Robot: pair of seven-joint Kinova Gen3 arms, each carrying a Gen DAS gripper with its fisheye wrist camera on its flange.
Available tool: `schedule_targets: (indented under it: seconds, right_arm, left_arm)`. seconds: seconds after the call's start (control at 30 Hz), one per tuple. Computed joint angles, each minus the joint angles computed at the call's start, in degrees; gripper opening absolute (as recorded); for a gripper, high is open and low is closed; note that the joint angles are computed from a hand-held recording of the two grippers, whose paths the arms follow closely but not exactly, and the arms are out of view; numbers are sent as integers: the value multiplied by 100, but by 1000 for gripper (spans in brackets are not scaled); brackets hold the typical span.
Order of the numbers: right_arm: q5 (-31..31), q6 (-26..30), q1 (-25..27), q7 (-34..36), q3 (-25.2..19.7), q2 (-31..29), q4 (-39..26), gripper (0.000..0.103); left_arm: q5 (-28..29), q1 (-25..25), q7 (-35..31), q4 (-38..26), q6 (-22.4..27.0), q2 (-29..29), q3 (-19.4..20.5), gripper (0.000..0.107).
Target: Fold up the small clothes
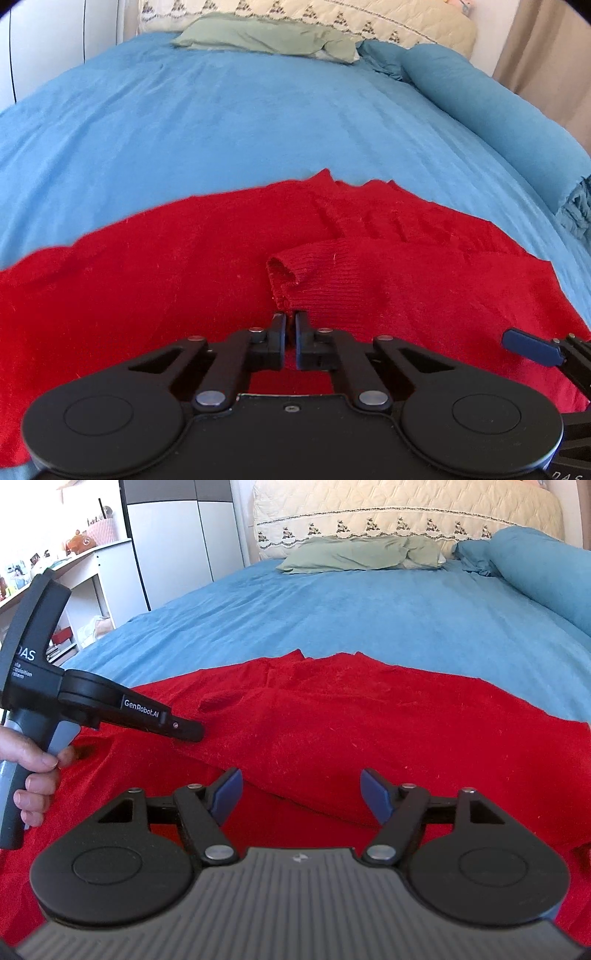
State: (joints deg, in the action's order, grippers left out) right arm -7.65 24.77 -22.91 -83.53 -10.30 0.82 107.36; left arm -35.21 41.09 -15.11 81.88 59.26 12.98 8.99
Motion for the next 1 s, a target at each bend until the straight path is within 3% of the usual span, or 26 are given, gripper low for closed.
schedule_targets:
  seconds: [0.23,0.5,0.63,0.8,0.9,0.93,1.0]
  right_arm:
    - [40,1,-14,-91,-1,-11,-68,87]
    - [-160,72,-60,-8,-34,-97,-141,87]
    - [-98,131,-131,-100,-78,-82,-145,87]
    - [123,240,-201,-380,-99,-17,-191,87]
    - [111,299,-170,-336,-65,-60,-197,87]
    - [111,325,-152,-304,-49,-77,-205,87]
    - [14,364,-92,-111,2,-134,-209,87]
  left_arm:
    - [-488,177,55,-3,300,-201,92,4]
    - [-1040,389,525,228,1405,-556,376,4]
    - [-803,146,783,589,1355,-772,509,5]
    - [-921,98,1076,759,1360,-729,683,5]
    - [-1218,238,1313,764,1525,-728,765,19]
    - [-1351,300,1396,749,1630,-717,791,44]
    - [-1745,474,1597,716,1830,-722,863,82]
